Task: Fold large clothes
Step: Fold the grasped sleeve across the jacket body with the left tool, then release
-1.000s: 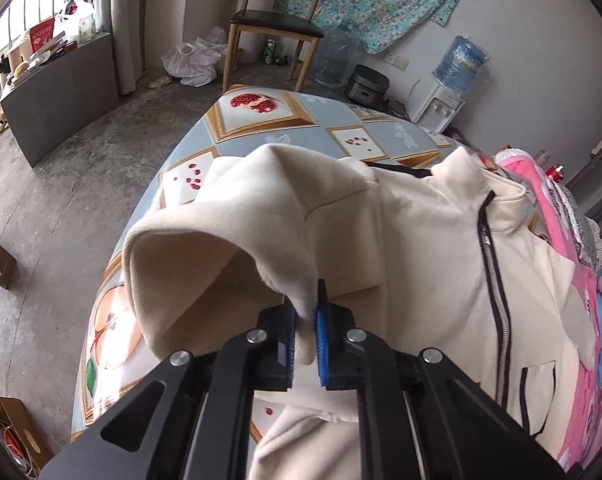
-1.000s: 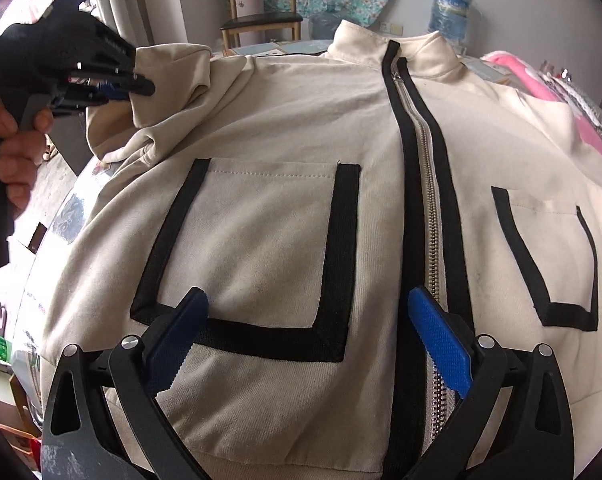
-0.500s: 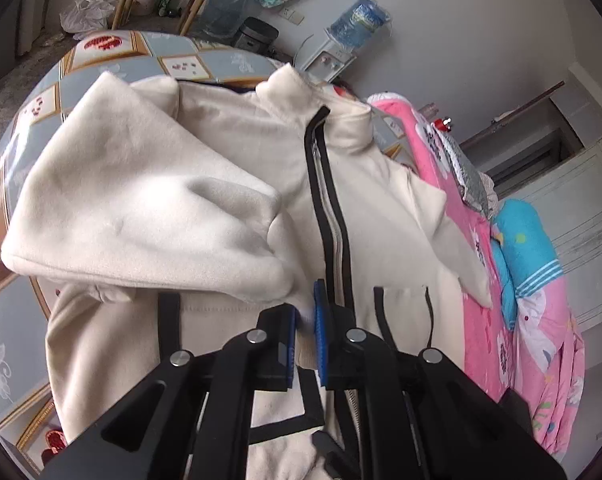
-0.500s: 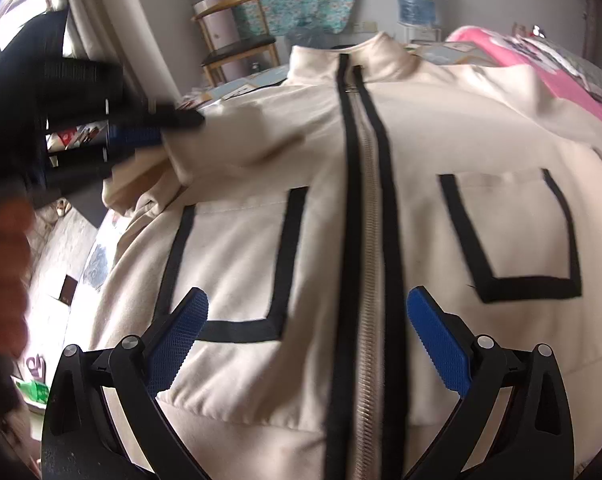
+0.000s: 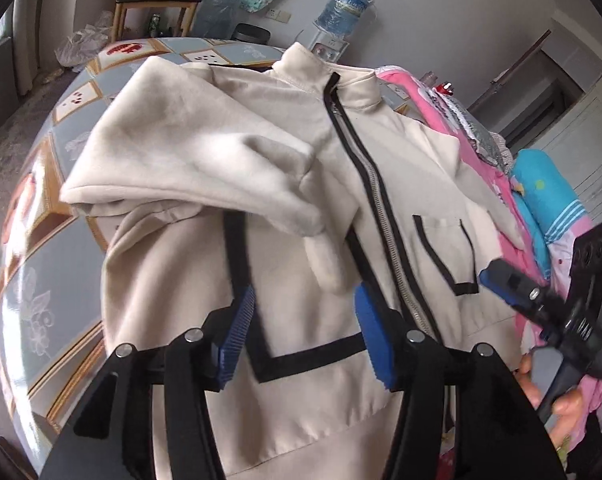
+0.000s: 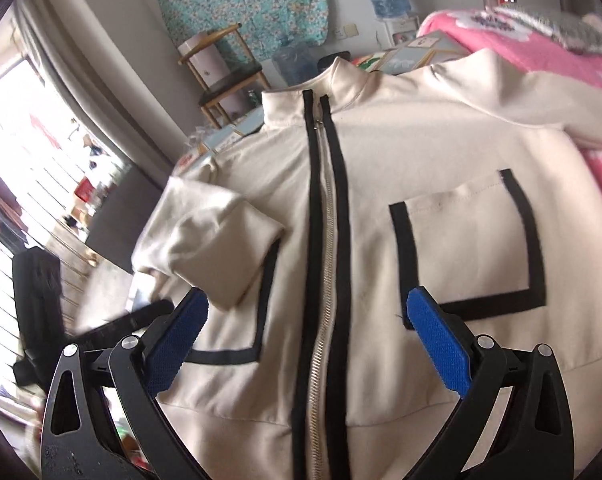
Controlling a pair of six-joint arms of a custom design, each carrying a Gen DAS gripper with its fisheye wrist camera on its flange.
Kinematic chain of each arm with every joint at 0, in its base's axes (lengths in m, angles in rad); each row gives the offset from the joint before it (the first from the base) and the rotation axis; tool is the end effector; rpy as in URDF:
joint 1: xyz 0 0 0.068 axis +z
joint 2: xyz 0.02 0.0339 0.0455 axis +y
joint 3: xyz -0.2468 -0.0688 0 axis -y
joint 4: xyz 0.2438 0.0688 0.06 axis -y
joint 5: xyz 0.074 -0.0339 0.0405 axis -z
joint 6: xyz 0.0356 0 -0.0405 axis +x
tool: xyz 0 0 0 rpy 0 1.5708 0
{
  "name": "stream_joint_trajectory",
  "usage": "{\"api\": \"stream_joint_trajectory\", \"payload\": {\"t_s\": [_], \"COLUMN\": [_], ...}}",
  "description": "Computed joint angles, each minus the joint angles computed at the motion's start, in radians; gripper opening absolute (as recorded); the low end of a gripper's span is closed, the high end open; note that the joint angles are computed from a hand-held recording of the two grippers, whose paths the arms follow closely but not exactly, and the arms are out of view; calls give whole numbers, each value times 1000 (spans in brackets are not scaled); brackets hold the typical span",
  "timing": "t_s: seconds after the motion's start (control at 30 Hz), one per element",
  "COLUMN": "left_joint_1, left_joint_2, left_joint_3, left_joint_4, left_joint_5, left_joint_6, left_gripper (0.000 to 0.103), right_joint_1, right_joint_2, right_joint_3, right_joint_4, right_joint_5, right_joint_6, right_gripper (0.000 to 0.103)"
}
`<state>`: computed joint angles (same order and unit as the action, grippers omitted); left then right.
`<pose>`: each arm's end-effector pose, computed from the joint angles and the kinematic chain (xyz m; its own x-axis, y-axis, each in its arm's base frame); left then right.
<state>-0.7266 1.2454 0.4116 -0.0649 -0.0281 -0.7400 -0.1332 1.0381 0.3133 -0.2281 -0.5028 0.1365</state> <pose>0.1633 -0.1438 0.1214 -0.8709 -0.1277 -0.4746 0.0864 0.9109 -0.4036 0.1786 -0.0066 0.1236 -0.8222 0.2305 -0.5205 -0.0489 0.8824 0.4680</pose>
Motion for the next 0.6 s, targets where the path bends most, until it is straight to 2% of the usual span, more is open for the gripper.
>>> {"api": "stream_joint_trajectory", "payload": {"t_s": [0.13, 0.27, 0.43, 0.6], "left_joint_1": [-19, -1, -8, -17], "left_joint_2": [49, 108, 146, 145], "left_joint_3": [-16, -33, -13, -9], "left_joint_4": [-58, -22, -24, -43], "left_joint_5": [-142, -191, -254, -279], "left_joint_6": [9, 29, 58, 70], "left_gripper": [52, 48, 38, 33], "right_joint_1": [4, 75, 144, 148], "right_joint_2": [141, 312, 502, 660], "right_joint_3": [89, 162, 255, 309], "right_joint_4": [-3, 57, 116, 190], "right_joint_5": [-136, -258, -308, -331], "right_joint_6": [44, 138, 238, 333], "right_gripper": [97, 95, 89, 79]}}
